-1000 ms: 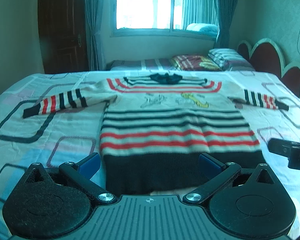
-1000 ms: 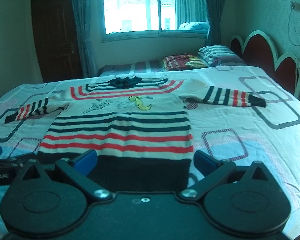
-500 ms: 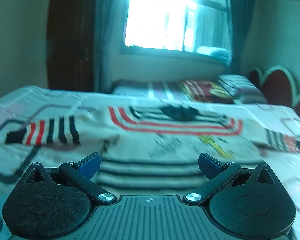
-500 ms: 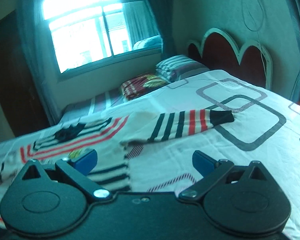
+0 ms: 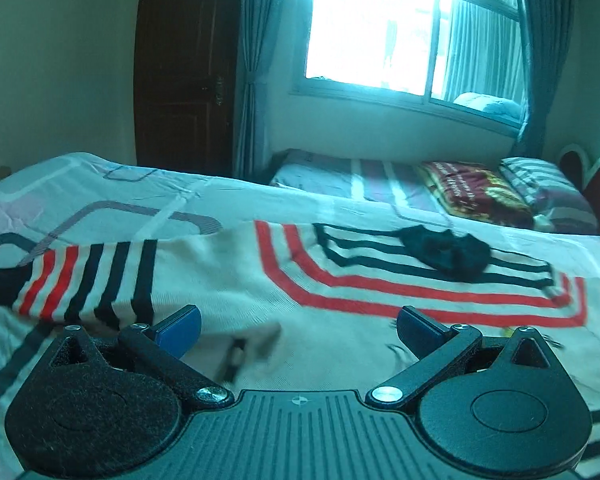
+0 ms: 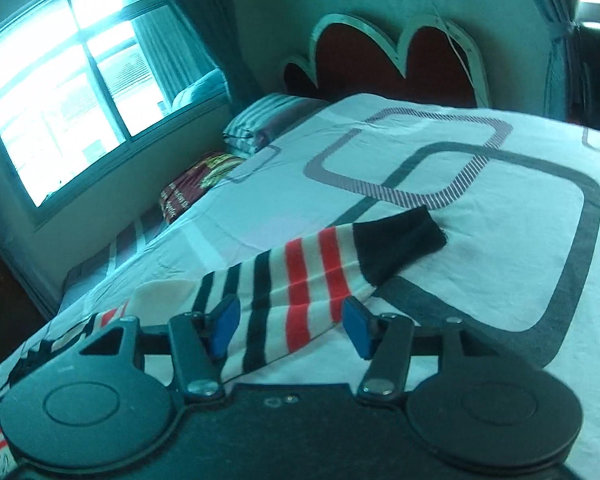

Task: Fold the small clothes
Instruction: 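Grasp the black sleeve cuff with the right tool and lift it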

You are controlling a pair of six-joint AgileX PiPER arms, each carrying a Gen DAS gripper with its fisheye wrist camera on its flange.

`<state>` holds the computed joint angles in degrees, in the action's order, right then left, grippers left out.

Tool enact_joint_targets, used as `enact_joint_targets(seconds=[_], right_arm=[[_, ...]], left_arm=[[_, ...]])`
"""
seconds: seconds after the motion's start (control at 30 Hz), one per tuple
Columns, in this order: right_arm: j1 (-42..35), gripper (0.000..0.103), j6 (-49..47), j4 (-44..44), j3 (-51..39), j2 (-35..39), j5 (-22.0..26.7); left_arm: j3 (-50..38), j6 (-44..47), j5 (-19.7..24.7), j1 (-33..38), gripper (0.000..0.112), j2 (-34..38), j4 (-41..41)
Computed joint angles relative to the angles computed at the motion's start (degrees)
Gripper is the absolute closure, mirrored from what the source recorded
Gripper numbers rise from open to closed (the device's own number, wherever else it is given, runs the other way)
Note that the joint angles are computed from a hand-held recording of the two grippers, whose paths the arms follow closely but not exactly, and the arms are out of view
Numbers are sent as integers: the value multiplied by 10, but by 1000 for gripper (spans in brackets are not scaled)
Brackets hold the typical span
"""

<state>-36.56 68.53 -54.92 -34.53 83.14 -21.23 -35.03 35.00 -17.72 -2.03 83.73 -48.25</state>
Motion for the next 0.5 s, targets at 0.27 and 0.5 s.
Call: enact_joint_targets(seconds=[0.27,0.5], right_arm=[[-91,50,163,-48,-94,184,-123],[-62,86,137,-8,-128,217,-92]], left_arm=[[-52,-95,20,45,10,67,118],[-76,45,3,20,9,91,-21]])
